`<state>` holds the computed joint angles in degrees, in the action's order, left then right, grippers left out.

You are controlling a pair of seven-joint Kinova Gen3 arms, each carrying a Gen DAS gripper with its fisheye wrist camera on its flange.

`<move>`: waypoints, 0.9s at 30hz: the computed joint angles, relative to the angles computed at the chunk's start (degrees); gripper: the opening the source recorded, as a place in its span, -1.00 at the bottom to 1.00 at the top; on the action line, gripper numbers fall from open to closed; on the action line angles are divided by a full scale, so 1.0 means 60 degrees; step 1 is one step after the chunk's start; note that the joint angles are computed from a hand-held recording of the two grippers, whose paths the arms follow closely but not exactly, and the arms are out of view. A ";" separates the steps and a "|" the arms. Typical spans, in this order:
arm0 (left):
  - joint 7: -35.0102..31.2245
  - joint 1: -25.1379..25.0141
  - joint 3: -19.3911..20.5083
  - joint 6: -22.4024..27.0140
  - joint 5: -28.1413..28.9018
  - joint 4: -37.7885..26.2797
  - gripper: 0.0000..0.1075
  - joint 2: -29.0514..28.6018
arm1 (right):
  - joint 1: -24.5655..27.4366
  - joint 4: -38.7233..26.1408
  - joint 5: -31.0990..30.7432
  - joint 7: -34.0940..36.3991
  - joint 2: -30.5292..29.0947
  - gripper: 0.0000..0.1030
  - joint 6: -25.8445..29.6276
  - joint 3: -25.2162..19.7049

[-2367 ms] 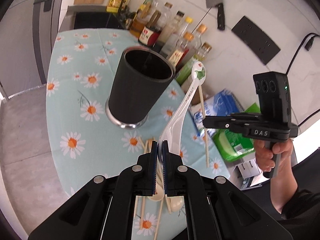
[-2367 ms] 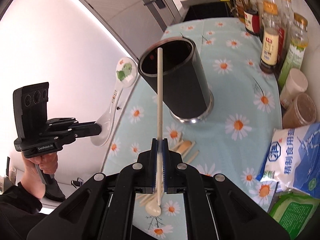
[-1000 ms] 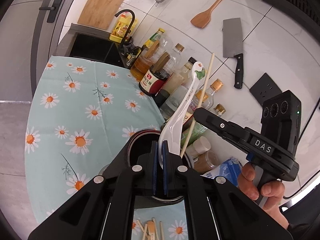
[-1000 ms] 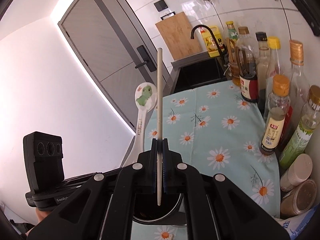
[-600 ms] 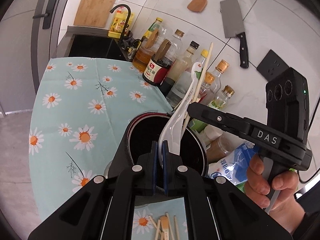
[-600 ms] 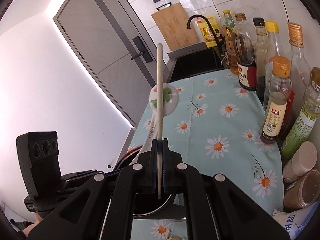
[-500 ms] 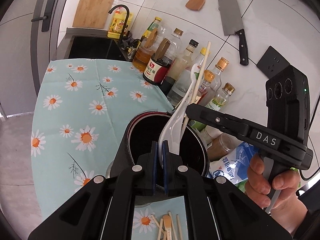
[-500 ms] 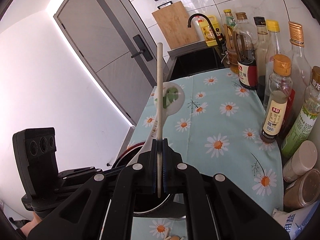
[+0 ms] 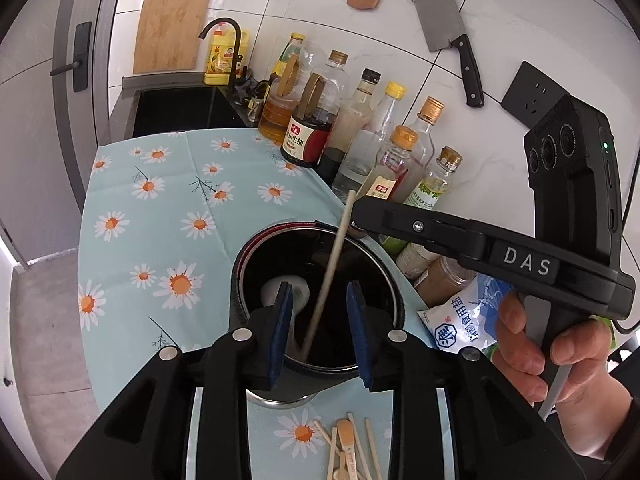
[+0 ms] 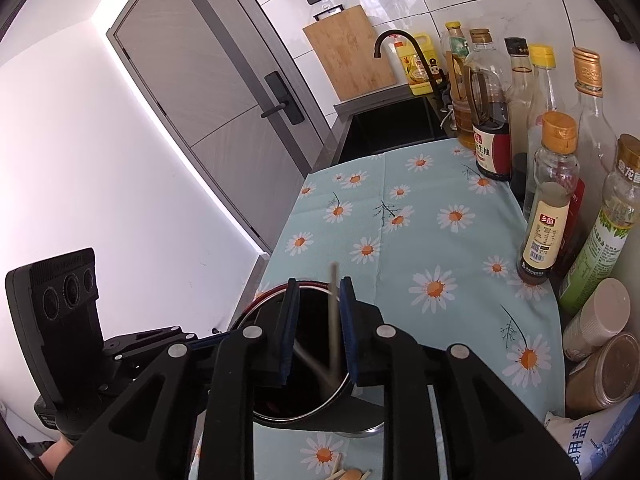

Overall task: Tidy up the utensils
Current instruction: 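Lower the spoon and chopstick into the black holder and open both grippers, then move both tools back over the remaining utensil pile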

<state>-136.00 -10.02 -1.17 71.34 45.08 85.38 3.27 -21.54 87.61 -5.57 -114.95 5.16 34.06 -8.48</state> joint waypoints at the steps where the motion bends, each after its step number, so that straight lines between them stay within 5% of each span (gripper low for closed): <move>1: 0.0004 -0.0011 -0.0010 0.0025 0.0019 -0.0011 -0.50 -0.0017 | 0.0025 0.0028 -0.0061 0.0052 -0.0051 -0.57 -0.0012 -0.0004; 27: -0.0455 -0.0061 -0.0971 0.1337 -0.0243 0.1240 -0.36 -0.1549 | 0.0028 0.3214 -0.1793 0.0263 -0.2663 -0.46 0.0103 0.0016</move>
<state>-138.73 -10.39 -7.00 79.36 43.62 92.82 -6.03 -21.37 106.89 -16.33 -113.37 -10.82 34.68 -8.39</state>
